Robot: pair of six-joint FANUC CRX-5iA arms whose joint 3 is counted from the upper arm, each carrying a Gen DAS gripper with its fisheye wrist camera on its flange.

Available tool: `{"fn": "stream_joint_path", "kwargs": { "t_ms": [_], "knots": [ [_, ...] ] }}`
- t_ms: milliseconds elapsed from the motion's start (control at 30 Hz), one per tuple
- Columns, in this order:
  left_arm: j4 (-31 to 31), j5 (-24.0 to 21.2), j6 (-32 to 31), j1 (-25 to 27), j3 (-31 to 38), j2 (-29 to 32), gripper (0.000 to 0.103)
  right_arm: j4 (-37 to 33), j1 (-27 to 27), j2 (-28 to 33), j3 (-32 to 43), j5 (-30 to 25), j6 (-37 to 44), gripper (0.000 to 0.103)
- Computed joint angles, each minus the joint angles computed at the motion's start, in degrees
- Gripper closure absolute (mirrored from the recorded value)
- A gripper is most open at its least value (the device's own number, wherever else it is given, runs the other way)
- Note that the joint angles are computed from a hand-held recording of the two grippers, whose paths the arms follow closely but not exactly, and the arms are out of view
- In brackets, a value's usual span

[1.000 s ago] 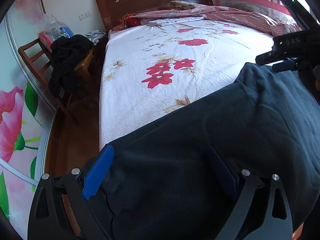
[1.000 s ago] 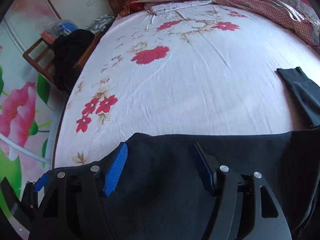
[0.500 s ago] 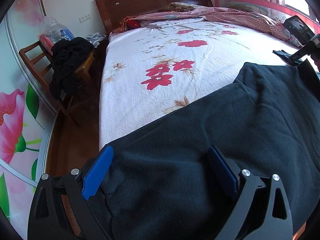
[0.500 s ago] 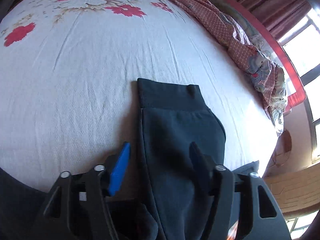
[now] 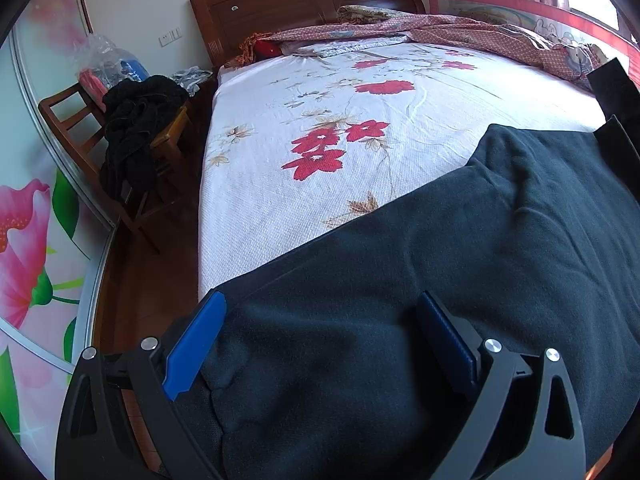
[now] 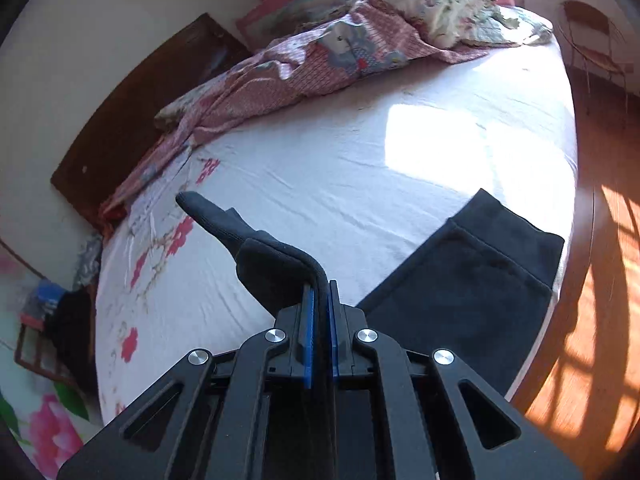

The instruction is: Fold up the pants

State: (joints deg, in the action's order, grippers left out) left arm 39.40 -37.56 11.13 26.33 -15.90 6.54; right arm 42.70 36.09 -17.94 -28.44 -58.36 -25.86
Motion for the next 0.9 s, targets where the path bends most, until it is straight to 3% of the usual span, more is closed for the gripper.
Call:
{"fn": "stream_joint_path", "kwargs": {
  "t_ms": [133,300,533,733,900],
  "knots": [
    [-0.11,-0.04,0.08,0.01,0.03,0.02,0.007,2.99,3.33,-13.41,-18.14,1.94,-24.71,0.098],
    [-0.35,-0.13,0.31,0.0,0.17,0.05,0.007,14.71,5.57,-19.28,-31.18,7.11,-46.14,0.098],
    [-0.45,0.43,0.39,-0.09,-0.28,-0.38,0.007,19.04,10.86,-20.65,-32.08,-3.13,-52.54,0.098],
    [-0.75,0.7,0.55,-0.21,-0.3,-0.43,0.006,20.54,12.7,-21.22,-37.04,-2.61,-65.8,0.098],
    [-0.78,0.68,0.61,-0.23,-0.24,-0.42,0.006,25.52,7.36,-24.95,-38.53,4.22,-59.14,0.095]
  ]
}}
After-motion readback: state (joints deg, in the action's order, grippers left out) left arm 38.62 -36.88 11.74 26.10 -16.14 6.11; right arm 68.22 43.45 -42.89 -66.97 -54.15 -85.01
